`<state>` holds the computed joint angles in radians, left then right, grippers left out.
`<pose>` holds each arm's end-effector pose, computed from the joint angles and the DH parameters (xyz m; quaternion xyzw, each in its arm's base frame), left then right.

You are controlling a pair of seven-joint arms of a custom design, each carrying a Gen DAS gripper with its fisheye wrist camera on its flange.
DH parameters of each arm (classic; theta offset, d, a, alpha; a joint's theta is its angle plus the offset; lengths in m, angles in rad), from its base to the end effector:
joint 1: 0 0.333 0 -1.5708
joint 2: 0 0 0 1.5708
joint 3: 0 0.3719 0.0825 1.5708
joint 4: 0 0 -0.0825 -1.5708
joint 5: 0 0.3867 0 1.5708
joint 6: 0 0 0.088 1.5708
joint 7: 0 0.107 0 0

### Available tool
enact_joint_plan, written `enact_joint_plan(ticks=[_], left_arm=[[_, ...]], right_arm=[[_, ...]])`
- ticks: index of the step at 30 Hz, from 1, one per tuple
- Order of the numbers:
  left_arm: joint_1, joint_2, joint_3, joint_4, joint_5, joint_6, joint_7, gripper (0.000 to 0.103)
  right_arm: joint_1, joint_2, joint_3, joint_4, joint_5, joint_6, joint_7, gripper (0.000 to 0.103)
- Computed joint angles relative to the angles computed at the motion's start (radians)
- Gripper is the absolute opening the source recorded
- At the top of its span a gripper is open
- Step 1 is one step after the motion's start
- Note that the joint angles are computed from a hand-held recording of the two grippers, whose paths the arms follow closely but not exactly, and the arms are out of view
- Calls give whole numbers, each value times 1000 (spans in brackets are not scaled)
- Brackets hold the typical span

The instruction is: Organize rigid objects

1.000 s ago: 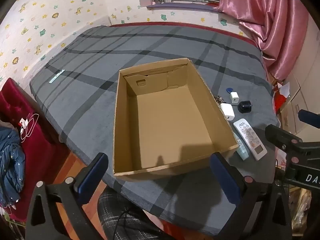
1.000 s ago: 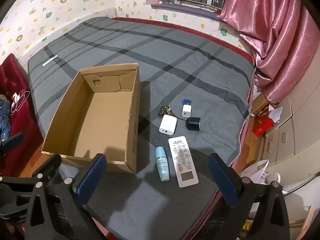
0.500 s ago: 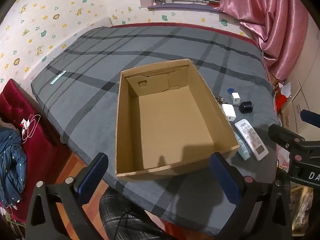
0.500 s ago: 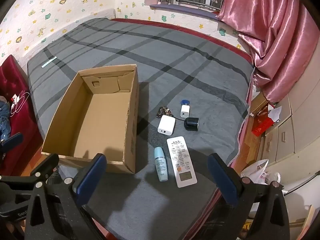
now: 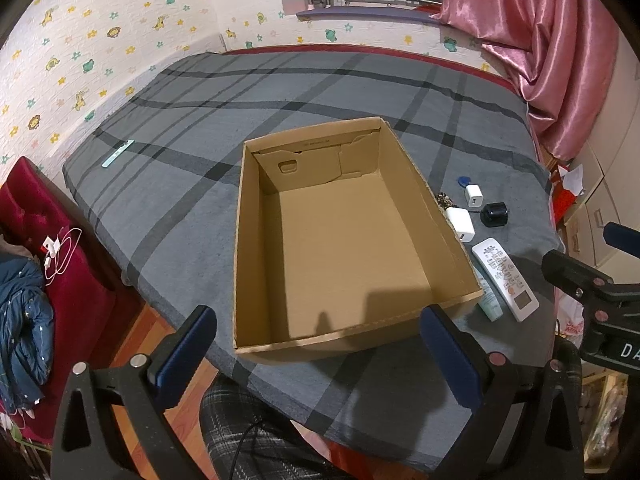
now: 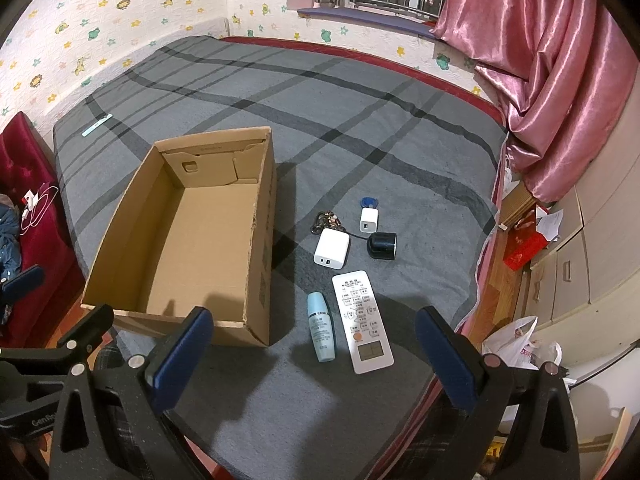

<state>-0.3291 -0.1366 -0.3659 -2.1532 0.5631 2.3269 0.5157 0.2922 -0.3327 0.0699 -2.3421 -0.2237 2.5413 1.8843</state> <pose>0.4115 -0.3421 0.5432 -0.6853 0.6689 -0.1619 0.2382 0.4390 0.1731 0.5736 -0.7444 0.6076 -0.1994 0.1925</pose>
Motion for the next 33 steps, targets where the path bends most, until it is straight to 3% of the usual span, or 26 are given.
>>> enact_joint_plan(ticks=[33], left_arm=[[6, 10, 13, 7, -21, 13, 18, 103]], right_arm=[[-11, 16, -6, 1, -1, 7, -1, 103]])
